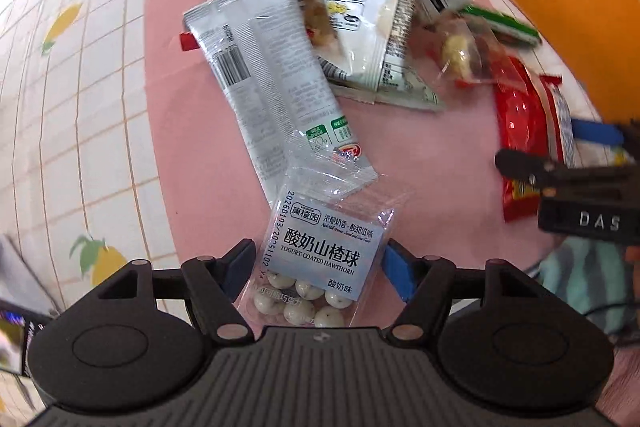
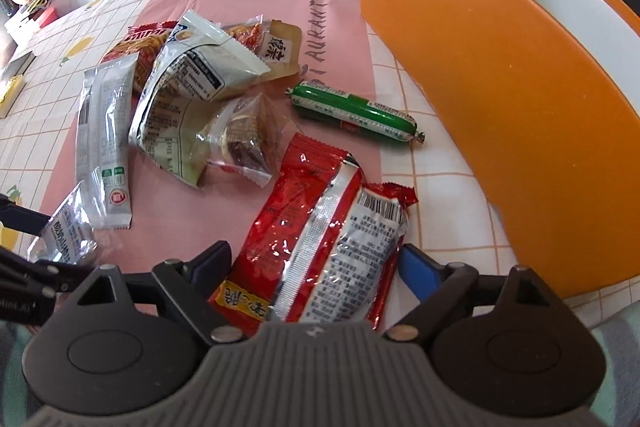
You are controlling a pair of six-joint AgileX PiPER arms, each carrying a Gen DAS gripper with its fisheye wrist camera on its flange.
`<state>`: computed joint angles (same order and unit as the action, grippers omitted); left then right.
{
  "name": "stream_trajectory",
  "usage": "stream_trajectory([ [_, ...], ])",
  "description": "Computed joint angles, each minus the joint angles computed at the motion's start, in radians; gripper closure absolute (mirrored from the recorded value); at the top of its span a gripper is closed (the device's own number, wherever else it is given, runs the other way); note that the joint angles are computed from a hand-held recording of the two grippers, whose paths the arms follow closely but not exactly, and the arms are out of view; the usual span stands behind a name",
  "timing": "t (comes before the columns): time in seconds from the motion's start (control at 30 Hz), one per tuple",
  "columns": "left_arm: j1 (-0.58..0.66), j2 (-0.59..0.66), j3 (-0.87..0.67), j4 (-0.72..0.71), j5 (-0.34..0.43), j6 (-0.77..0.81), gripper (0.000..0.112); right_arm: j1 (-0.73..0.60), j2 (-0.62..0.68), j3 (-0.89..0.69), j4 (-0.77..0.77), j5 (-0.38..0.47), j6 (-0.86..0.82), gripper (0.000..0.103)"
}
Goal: Organize snacks
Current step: 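Grasp the white yogurt-ball bag with the left tool while the right tool grasps the red snack bag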
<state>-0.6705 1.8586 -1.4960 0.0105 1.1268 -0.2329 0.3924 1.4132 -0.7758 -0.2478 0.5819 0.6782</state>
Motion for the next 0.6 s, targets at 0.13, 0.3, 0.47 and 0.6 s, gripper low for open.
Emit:
stream_trajectory([
  [0.13,-0.044,-0.007,0.019,0.077,-0.019,-0.068,0.029,-0.027,0.005,-0.006,0.036,-0.001,0.006,0.009],
  [0.3,-0.054,-0.026,0.059,0.095,-0.066,-0.099,0.026,0.002,0.033,-0.032,-0.032,0.02,0.1,0.009],
  [0.47,-0.048,-0.045,0.089,0.091,-0.104,-0.146,0.034,0.041,0.04,-0.026,-0.114,0.027,0.183,0.01],
  [0.6,-0.069,-0.069,0.125,0.123,-0.128,-0.206,0.038,0.067,0.024,-0.015,-0.163,0.037,0.219,0.021],
])
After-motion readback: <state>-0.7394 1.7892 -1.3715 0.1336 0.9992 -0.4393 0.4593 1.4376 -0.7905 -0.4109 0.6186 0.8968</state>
